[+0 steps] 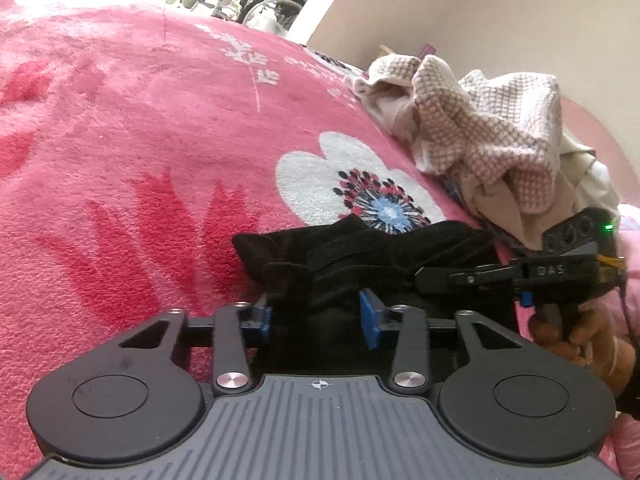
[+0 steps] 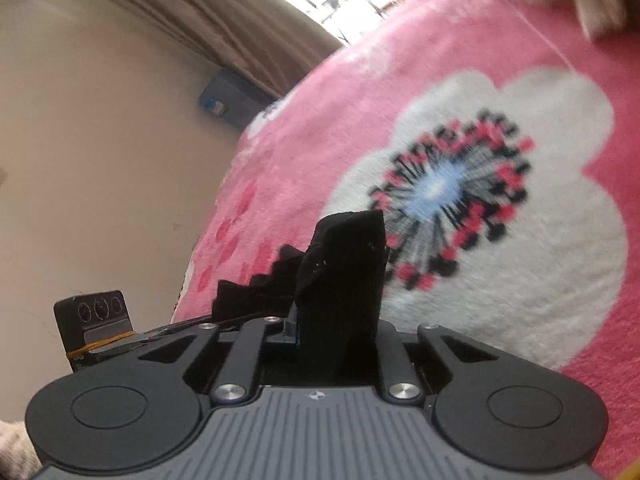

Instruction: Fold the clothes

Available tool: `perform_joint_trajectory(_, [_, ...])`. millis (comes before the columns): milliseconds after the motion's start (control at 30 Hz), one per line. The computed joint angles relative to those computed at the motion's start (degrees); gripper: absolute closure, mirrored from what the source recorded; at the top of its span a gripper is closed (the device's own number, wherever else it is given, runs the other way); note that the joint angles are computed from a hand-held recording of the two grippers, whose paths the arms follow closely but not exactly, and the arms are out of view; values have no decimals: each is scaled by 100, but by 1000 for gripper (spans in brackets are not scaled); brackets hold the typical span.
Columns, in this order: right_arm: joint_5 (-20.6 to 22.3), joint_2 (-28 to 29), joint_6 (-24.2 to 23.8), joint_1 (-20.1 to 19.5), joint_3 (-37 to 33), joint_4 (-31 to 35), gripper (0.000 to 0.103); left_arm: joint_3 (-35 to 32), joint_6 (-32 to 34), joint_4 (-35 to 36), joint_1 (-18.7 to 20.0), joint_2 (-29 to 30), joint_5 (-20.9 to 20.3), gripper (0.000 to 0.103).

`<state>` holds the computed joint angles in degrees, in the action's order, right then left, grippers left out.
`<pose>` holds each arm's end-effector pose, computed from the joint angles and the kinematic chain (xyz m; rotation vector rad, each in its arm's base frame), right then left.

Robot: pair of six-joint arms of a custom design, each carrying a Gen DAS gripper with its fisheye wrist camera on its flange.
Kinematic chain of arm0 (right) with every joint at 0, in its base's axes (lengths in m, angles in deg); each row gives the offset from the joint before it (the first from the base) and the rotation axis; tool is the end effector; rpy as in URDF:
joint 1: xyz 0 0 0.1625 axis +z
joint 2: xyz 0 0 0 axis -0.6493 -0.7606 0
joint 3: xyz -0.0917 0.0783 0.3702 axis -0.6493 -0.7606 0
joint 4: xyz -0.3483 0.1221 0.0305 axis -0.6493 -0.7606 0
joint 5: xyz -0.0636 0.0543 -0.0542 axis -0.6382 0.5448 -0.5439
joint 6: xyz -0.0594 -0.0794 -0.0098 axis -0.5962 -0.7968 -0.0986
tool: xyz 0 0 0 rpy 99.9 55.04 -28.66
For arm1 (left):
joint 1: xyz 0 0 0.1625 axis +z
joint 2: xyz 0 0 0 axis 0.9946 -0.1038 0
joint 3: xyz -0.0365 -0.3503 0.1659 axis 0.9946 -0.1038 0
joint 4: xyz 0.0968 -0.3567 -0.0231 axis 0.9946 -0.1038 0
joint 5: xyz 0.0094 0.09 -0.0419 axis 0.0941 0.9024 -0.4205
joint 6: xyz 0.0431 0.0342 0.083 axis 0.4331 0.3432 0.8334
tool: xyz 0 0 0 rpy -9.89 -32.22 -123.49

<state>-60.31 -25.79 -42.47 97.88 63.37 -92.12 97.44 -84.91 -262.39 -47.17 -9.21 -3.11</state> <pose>-0.0518 -0.4005 0.3139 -0.3296 2.9219 -0.8057 -0.2461 -0.3942 -0.0185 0.7598 2.8750 -0.7152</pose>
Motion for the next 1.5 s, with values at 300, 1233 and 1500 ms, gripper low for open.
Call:
perform_joint_trajectory(300, [48, -1054, -606, 613, 512, -131, 90, 501, -305, -663, -611, -293, 488, 88])
perform_joint_trajectory(1233, [-203, 3096, 1358, 4509, -1184, -3278, 90, 1386, 1102, -1203, -1142, -3274, 3989, 88])
perform_joint_trajectory(1500, [-459, 4497, 1644, 4386, -2280, -3563, 89, 193, 2506, -1573, 328, -2544, 3460, 88])
